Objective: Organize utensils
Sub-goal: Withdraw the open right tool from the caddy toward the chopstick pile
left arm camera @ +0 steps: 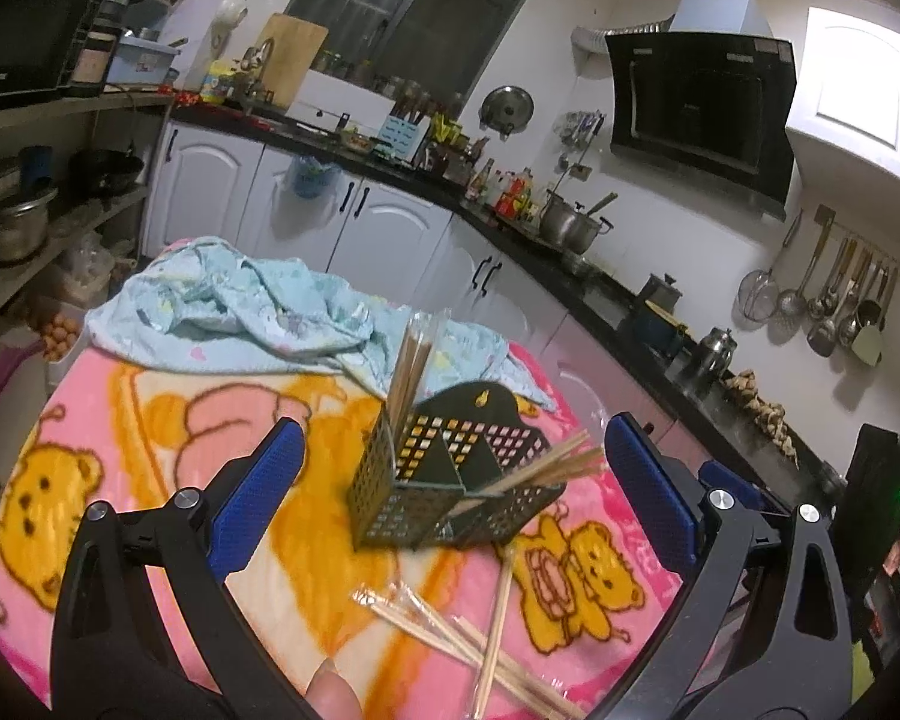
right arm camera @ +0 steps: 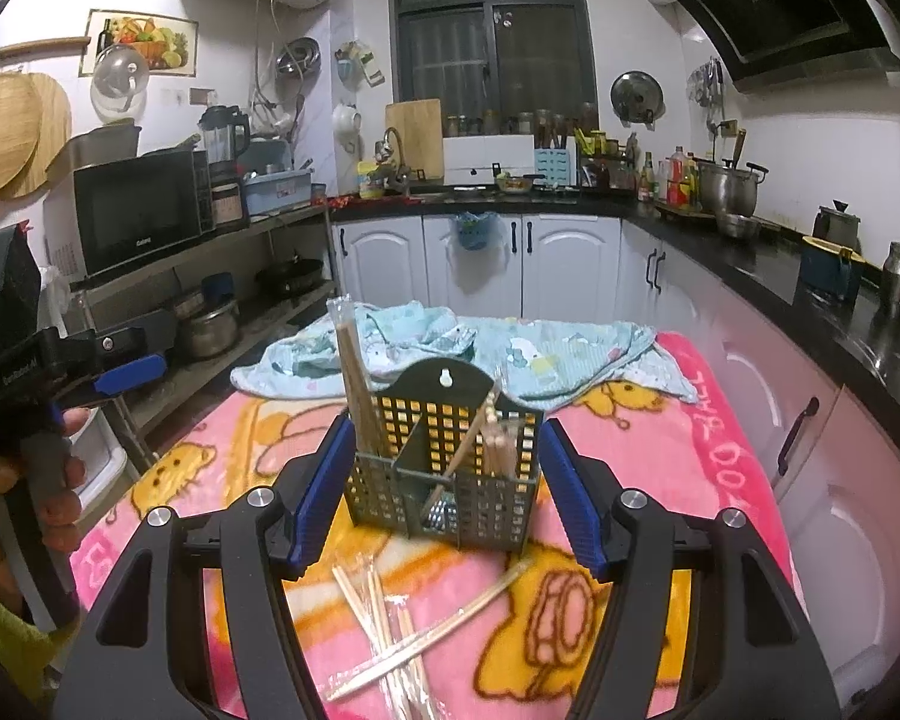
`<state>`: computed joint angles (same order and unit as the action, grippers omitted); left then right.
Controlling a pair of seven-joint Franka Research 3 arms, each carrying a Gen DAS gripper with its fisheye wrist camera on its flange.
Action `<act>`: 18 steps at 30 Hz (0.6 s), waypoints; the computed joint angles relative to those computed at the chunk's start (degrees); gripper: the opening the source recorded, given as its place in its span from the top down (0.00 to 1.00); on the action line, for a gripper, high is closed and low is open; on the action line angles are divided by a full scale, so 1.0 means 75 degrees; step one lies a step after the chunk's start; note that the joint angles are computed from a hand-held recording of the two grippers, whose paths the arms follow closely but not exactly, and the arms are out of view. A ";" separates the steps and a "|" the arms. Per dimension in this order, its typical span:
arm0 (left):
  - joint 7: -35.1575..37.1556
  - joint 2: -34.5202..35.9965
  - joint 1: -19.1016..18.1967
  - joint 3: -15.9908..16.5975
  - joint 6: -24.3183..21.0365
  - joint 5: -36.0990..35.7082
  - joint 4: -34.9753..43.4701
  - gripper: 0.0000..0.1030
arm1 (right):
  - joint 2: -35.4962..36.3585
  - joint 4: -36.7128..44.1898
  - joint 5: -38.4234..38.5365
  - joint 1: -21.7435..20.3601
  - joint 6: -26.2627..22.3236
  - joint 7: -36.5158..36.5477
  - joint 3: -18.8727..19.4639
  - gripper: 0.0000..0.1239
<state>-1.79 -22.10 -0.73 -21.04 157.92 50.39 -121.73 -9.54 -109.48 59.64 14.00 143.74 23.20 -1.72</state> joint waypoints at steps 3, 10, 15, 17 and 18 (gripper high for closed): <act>0.0102 0.0020 -0.0118 0.0040 -0.0036 -0.0167 -0.0099 0.10 | -0.0039 -0.0101 -0.0125 -0.0029 -0.0049 0.0041 -0.0007 0.51; 0.0403 0.0157 -0.0345 0.0100 -0.0170 -0.0538 -0.0213 0.10 | -0.0118 -0.0367 -0.0440 -0.0054 -0.0055 0.0137 -0.0001 0.51; 0.0539 0.0227 -0.0478 0.0134 -0.0240 -0.0691 -0.0321 0.10 | -0.0169 -0.0551 -0.0658 -0.0056 -0.0076 0.0145 -0.0007 0.51; 0.0620 0.0273 -0.0550 0.0184 -0.0222 -0.0819 -0.0367 0.10 | -0.0154 -0.0612 -0.0798 -0.0072 -0.0098 0.0195 -0.0006 0.51; 0.0678 0.0307 -0.0588 0.0194 -0.0263 -0.0886 -0.0384 0.10 | -0.0161 -0.0651 -0.0849 -0.0074 -0.0090 0.0212 -0.0001 0.51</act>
